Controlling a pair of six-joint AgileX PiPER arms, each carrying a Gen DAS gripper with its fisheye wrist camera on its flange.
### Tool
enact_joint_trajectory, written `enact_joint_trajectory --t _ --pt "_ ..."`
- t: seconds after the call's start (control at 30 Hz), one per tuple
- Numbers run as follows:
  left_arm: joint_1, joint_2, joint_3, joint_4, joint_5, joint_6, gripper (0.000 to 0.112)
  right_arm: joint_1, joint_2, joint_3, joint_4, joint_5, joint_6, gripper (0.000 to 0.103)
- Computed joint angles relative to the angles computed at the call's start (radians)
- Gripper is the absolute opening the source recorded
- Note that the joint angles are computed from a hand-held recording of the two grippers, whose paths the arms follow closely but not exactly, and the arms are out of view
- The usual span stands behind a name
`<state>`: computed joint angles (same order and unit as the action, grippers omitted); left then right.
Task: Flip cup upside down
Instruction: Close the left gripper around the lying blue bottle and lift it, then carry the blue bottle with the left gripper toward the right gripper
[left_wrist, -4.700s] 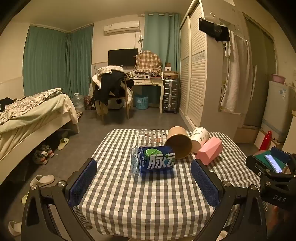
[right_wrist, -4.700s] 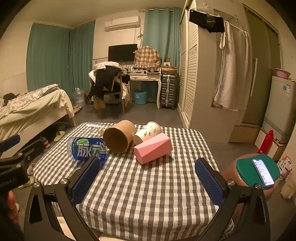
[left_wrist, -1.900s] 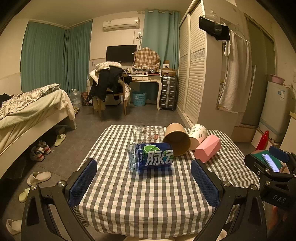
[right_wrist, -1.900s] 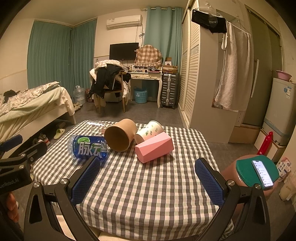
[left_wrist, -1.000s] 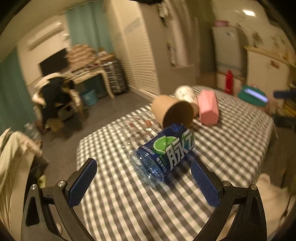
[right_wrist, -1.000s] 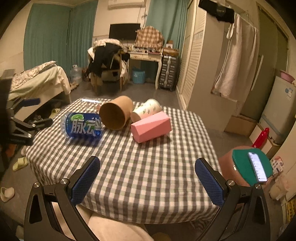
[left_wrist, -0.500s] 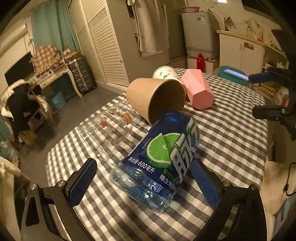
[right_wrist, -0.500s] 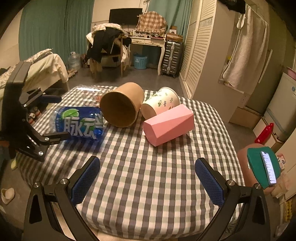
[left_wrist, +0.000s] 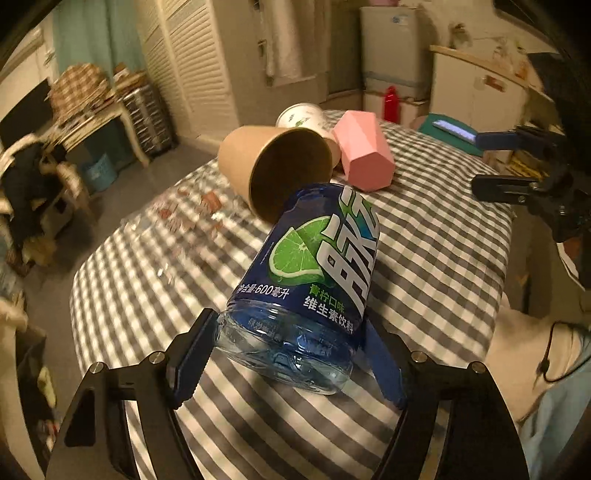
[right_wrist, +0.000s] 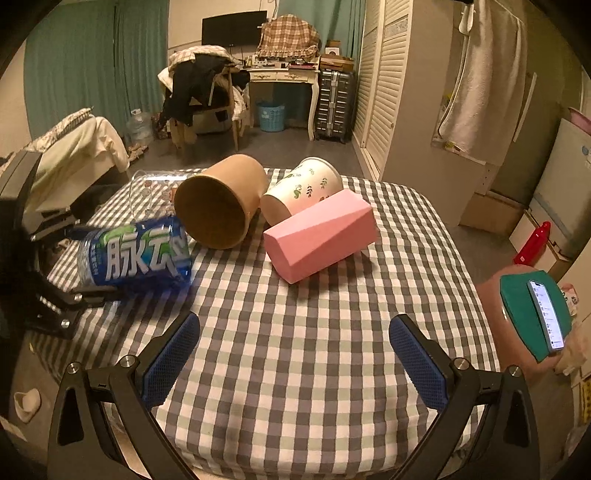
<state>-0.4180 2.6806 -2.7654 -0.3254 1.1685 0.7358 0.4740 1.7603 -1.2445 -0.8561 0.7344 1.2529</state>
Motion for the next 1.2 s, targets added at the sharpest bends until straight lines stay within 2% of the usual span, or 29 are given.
enact_joint_trajectory --t 0.1,0.2,0.37,0.5,0.57,0.83,0.9,1.07,1.2 --pt "-0.038 -0.163 0.3 0.089 -0.134 -0.104 0.078 0.0 -0.053 0.061 -0.034 -0.027 0.043 0.103" --pt "-0.1 -0.307 0.581 0.271 -0.301 -0.378 0.078 0.0 -0.104 0.126 -0.072 -0.049 0.097 0.103" --pt "-0.193 -0.424 0.8 0.462 -0.428 -0.876 0.078 -0.024 -0.193 0.245 -0.131 -0.122 0.183 0.103" --pt "-0.259 -0.445 0.856 0.579 -0.476 -1.223 0.078 -0.055 -0.253 0.326 -0.173 -0.181 0.224 0.103" --pt "-0.29 -0.443 0.863 0.641 -0.482 -1.341 0.078 -0.066 -0.279 0.358 -0.184 -0.187 0.228 0.103" --pt "-0.383 -0.402 0.812 0.778 -0.418 -1.538 0.078 -0.091 -0.361 0.473 -0.206 -0.205 0.265 0.103" --pt "-0.394 -0.392 0.8 0.792 -0.416 -1.541 0.078 -0.098 -0.379 0.488 -0.214 -0.205 0.283 0.103" --pt "-0.399 -0.421 0.862 0.814 -0.477 -1.568 0.08 -0.092 -0.402 0.501 -0.234 -0.176 0.315 0.103" --pt "-0.391 -0.484 0.957 0.83 -0.553 -1.59 0.094 -0.081 -0.407 0.498 -0.229 -0.158 0.31 0.103"
